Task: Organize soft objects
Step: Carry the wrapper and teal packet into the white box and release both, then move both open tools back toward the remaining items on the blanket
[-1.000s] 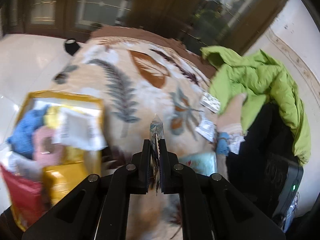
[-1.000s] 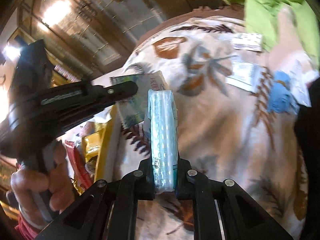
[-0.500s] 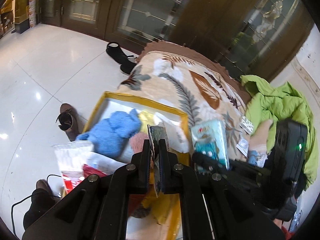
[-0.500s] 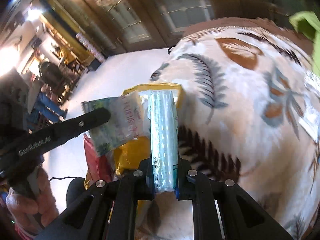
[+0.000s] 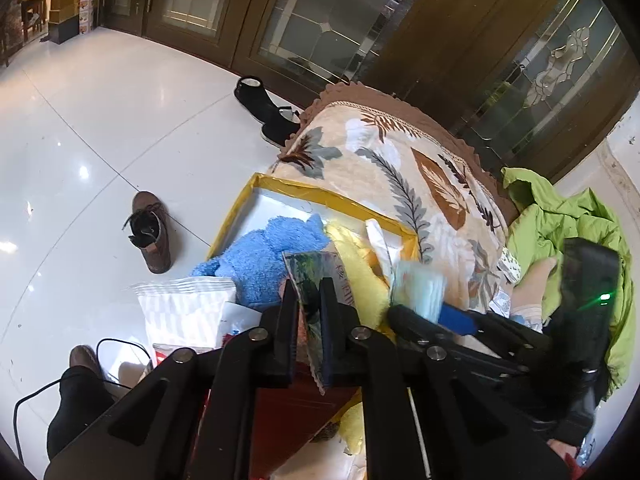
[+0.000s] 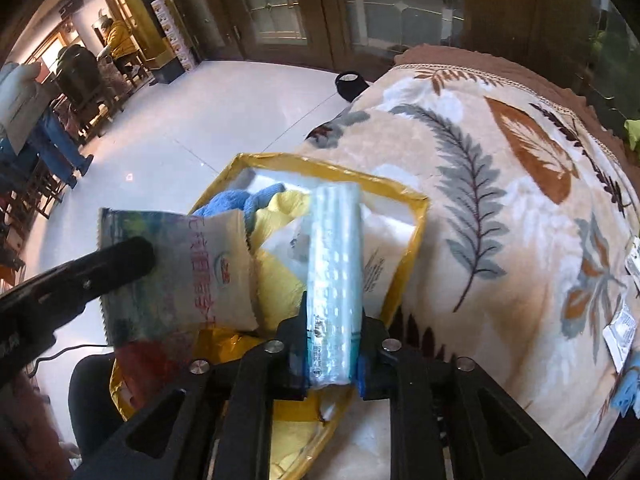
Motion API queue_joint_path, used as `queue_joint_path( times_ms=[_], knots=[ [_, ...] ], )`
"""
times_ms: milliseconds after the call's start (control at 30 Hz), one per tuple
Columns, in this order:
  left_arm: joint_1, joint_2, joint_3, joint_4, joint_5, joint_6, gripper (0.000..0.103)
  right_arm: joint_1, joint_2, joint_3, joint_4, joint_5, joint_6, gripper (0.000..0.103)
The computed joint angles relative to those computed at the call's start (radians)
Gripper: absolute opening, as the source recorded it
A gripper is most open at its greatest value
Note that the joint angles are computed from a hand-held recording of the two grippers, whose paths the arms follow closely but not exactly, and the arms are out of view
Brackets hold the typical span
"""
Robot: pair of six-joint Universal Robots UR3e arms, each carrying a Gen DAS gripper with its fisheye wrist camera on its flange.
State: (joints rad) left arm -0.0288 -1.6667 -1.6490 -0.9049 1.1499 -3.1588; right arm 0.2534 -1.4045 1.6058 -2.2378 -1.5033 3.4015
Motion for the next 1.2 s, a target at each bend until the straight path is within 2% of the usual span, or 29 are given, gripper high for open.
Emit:
queue_joint_path(
  times_ms=[67, 100, 433, 567, 767, 800, 833, 900, 1000, 1133, 1200],
  knots=[
    [-0.004, 0.006, -0.005, 0.007, 0.025, -0.007, 0.012, -0.014, -0.030, 0.030, -0.016, 0.024, 0.004, 0.040],
    [-0.004, 0.007, -0.009, 0.014, 0.032, -0.011, 0.012, -0.024, -0.050, 0.046, -0.019, 0.037, 0.000, 0.042],
    [0.022, 0.034, -0.011, 0.000, 0.039, -0.008, 0.015, -0.105, -0.136, 0.114, -0.026, 0.174, 0.017, 0.043],
    [0.013, 0.041, -0.017, 0.002, 0.044, -0.005, 0.015, -0.087, -0.155, 0.139, -0.055, 0.176, 0.030, 0.043],
    [-0.047, 0.047, -0.039, 0.067, 0.123, -0.022, 0.015, -0.090, -0.188, 0.161, -0.053, 0.205, 0.033, 0.043],
    [-0.065, 0.047, -0.043, 0.083, 0.151, -0.028, 0.023, -0.093, -0.198, 0.167, -0.054, 0.212, 0.033, 0.043],
    [-0.076, 0.047, -0.046, 0.093, 0.171, -0.032, 0.040, -0.095, -0.206, 0.173, -0.053, 0.217, 0.032, 0.043],
    [-0.102, 0.048, -0.060, 0.127, 0.211, -0.048, 0.054, -0.103, -0.225, 0.189, -0.052, 0.232, 0.030, 0.044],
    [-0.151, 0.048, -0.074, 0.178, 0.277, -0.053, 0.054, -0.123, -0.271, 0.229, -0.051, 0.252, 0.028, 0.046],
    [-0.202, 0.049, -0.080, 0.205, 0.321, -0.058, 0.054, -0.156, -0.353, 0.293, -0.040, 0.265, 0.021, 0.047],
    [-0.232, 0.049, -0.078, 0.215, 0.341, -0.058, 0.054, -0.181, -0.411, 0.331, -0.024, 0.266, 0.016, 0.052]
  ],
)
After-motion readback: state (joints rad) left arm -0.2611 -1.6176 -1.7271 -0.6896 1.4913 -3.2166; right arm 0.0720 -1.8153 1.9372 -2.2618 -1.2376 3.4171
